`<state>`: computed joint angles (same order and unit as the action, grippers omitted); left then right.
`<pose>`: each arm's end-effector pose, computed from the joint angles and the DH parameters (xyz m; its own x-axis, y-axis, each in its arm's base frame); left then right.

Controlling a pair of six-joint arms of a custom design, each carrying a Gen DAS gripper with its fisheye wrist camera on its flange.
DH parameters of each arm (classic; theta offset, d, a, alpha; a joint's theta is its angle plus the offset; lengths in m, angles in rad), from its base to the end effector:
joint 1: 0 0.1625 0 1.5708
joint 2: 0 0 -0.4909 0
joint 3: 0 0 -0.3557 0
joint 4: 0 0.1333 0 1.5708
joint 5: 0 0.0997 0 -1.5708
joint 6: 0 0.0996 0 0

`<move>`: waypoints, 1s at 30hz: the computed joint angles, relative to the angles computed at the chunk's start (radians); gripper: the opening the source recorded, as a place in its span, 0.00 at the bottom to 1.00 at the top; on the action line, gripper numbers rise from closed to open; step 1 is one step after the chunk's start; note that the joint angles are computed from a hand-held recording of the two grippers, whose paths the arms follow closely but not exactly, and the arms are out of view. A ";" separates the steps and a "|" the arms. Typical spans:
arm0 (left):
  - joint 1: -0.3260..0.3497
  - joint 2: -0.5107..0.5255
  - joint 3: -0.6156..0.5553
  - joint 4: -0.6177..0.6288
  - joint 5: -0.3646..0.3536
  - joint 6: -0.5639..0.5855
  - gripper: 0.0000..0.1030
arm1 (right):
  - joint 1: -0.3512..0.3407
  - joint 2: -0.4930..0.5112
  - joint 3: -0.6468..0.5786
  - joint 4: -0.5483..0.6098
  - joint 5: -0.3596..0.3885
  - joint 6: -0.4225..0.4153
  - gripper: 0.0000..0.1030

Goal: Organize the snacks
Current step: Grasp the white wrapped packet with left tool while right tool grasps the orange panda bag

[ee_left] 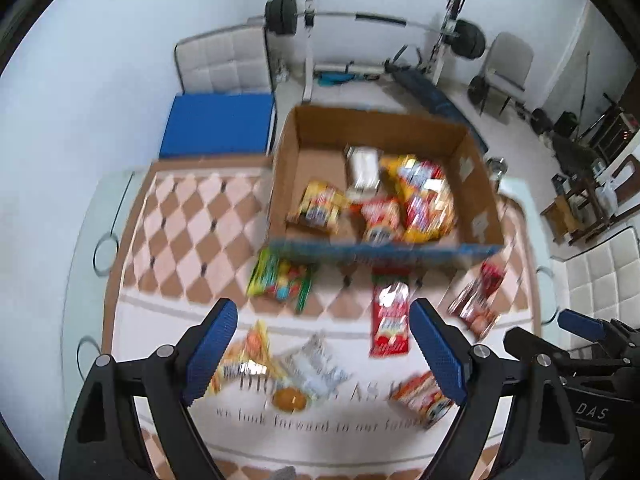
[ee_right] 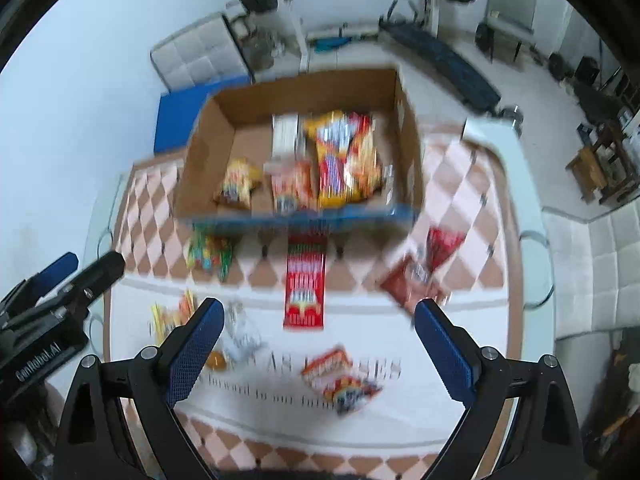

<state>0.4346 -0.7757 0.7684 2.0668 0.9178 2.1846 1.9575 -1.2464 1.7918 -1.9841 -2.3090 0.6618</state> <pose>-0.4454 -0.4204 0.4858 -0.6983 0.1802 -0.6928 0.3994 0.9012 -0.1681 0.2687 -0.4841 0.3571 -0.7438 0.2794 0.6072 0.1055 0.9461 -0.3061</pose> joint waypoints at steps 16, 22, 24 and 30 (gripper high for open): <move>0.143 -0.128 0.606 -0.184 0.228 0.076 0.85 | -0.212 0.119 0.259 0.058 0.070 -0.057 0.95; 0.251 -0.094 0.519 -0.266 0.377 0.016 0.85 | -0.254 0.107 0.299 -0.036 0.109 -0.044 0.80; 0.270 -0.077 0.501 -0.281 0.397 -0.004 0.85 | -0.282 0.085 0.318 -0.083 0.156 -0.024 0.71; 0.299 -0.023 0.492 -0.278 0.409 -0.017 0.85 | -0.372 -0.031 0.412 -0.256 0.284 0.109 0.68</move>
<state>0.7335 -0.7984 1.2609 1.7890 1.3267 2.1674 1.5857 -1.2771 2.2035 -2.2399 -2.0254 0.7705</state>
